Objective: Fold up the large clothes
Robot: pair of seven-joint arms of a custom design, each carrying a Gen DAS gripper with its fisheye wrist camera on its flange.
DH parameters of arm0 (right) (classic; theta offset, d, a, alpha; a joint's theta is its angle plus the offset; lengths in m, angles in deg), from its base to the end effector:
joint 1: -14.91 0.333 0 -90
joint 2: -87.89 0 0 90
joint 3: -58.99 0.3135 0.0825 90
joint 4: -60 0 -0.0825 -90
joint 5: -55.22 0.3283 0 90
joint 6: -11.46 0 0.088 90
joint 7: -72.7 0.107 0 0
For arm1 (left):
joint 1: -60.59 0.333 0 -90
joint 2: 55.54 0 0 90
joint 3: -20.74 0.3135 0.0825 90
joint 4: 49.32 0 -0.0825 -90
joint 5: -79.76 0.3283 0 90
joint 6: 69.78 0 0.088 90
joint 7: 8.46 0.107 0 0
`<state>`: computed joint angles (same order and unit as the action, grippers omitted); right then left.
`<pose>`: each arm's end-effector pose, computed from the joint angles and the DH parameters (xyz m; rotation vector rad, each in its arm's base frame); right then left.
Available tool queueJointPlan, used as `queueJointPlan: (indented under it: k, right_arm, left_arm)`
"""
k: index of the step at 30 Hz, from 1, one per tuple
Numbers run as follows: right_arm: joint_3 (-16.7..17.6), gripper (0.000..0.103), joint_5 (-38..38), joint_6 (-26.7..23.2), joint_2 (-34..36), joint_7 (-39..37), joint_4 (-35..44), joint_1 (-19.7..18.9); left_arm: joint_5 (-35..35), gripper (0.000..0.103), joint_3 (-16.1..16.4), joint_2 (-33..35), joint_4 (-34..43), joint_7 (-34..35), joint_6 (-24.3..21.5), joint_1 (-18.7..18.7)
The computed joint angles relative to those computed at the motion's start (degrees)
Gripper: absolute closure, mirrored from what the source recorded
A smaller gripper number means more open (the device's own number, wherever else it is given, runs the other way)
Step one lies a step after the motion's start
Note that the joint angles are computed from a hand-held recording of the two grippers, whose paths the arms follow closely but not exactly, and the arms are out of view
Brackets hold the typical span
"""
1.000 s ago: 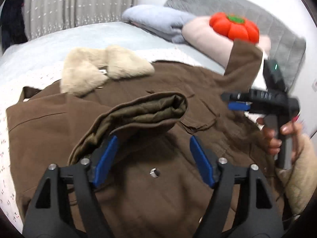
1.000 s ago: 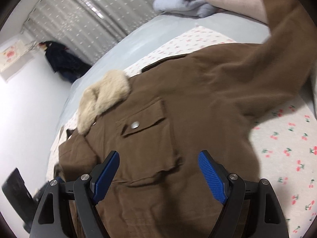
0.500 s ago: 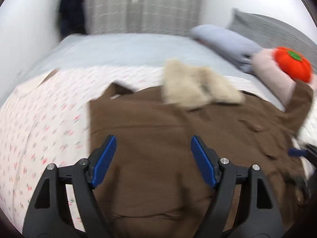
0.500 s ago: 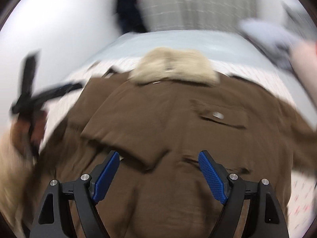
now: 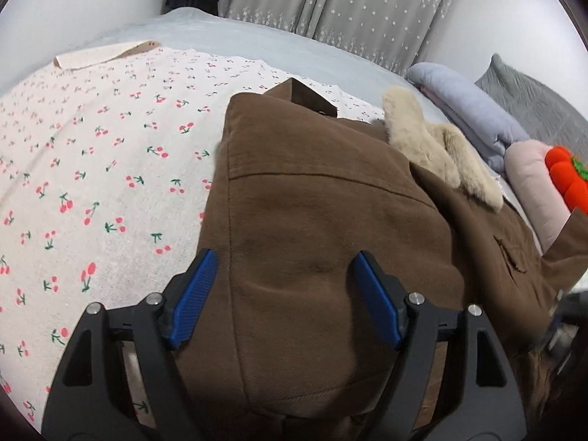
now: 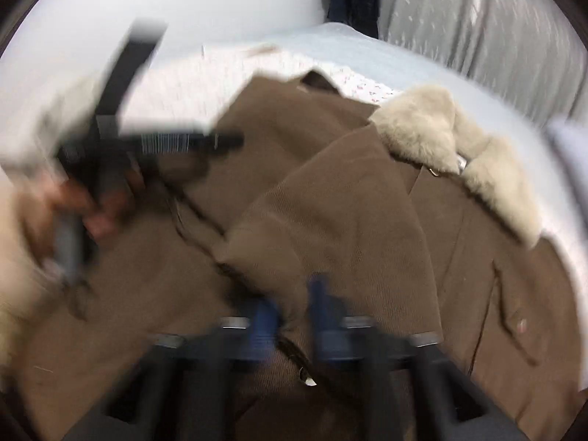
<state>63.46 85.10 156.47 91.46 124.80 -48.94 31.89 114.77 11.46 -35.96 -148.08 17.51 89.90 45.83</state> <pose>0.5309 0.2016 0.5471 -2.2324 1.0526 -0.2482 0.5827 -0.2726 0.4919 -2.0429 1.6175 -0.9622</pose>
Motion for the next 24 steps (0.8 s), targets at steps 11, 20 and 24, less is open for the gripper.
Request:
queueJointPlan:
  k: [11,20,24]
  right_arm:
    - [-4.8,0.019,31.1,-12.6,7.6,8.2,8.5,-15.1]
    - [-4.4,0.096,20.1,-12.0,7.6,15.7,6.9,-13.7]
    - [-5.9,0.085,7.2,-16.7,7.5,22.2,9.8,-12.8]
  left_arm:
    - [0.3,0.025,0.1,-0.7,-0.1,0.0,-1.3,-0.4]
    - [4.0,0.025,0.4,-0.5,6.9,0.6,-15.2,-4.0]
    - [2.7,0.025,-1.6,0.4,14.8,9.8,-25.0,-5.2]
